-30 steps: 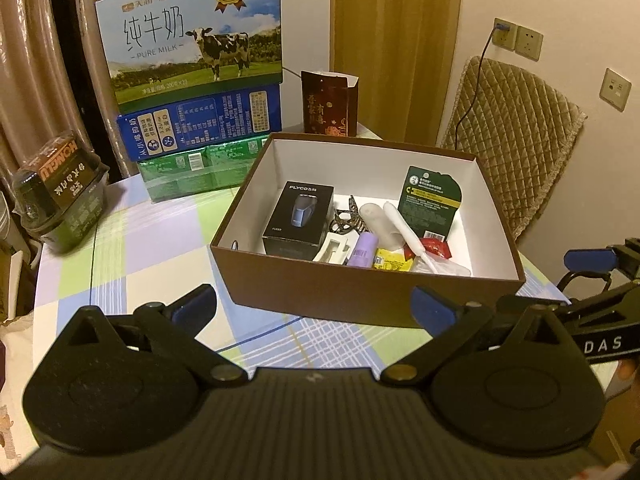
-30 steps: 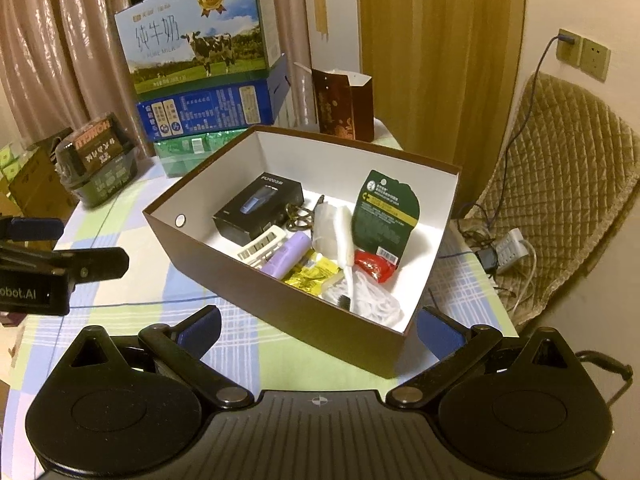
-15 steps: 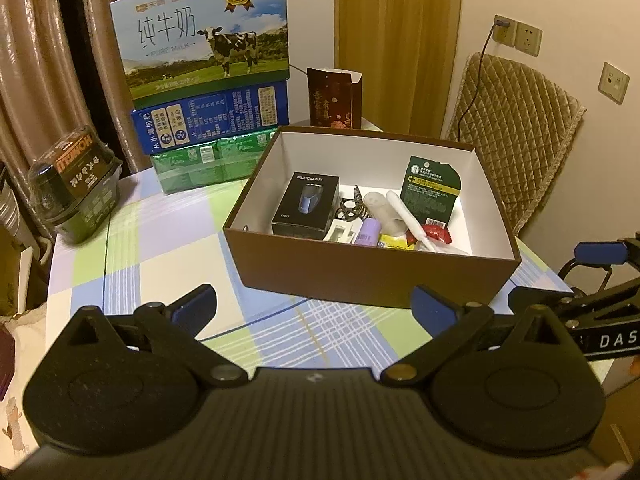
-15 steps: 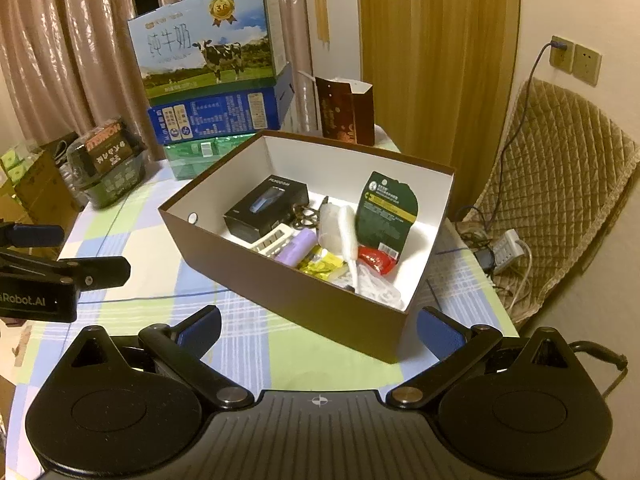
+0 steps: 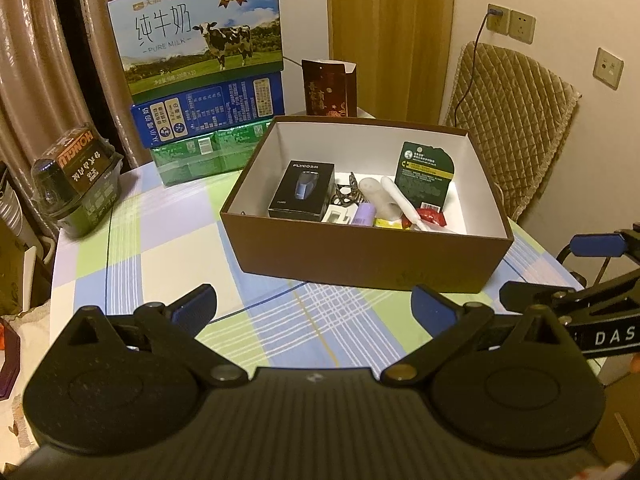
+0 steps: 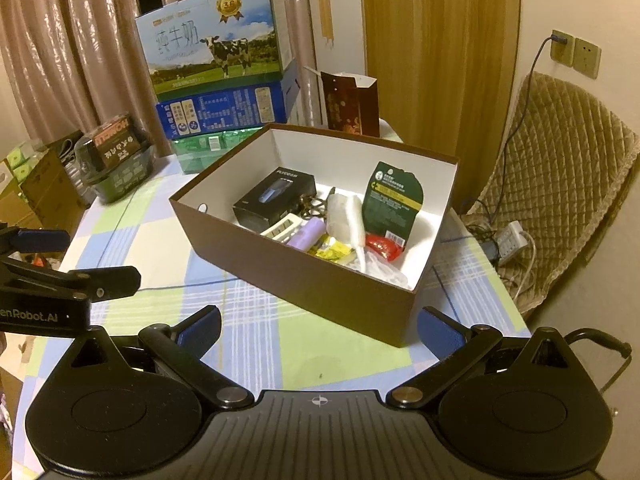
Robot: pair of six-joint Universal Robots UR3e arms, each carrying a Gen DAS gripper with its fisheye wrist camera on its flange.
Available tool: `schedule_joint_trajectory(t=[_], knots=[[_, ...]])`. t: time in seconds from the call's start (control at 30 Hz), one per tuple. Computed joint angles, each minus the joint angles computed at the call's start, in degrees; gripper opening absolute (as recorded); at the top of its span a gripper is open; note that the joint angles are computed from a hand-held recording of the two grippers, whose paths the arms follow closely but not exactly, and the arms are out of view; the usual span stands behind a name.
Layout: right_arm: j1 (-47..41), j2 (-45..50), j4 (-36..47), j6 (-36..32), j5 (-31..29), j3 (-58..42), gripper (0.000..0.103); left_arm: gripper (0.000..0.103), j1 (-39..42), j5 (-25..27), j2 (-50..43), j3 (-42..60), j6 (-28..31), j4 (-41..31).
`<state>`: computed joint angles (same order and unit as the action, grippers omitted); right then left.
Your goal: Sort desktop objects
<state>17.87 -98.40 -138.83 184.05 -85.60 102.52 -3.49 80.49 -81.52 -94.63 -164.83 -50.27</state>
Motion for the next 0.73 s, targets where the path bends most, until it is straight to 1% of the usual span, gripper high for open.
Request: schedule_joint_trajectory(t=[0.43,0.63,0.73], knots=[[1.18,0.3,0.79,0.0,-0.28,0.84,0.101,0.102,-0.55,0.82,-0.11,-0.81,0.4,-0.26],[0.78,0.32,0.77,-0.08,0.03,0.66,0.101,0.102,-0.71,0.09,-0.58,-1.11,0.6,1.55],[0.62,0.64,0.71,-0.22,-0.05,0.39,0.101,0.102,-1.36,0.63,-1.26,-0.78,0.5,2.3]])
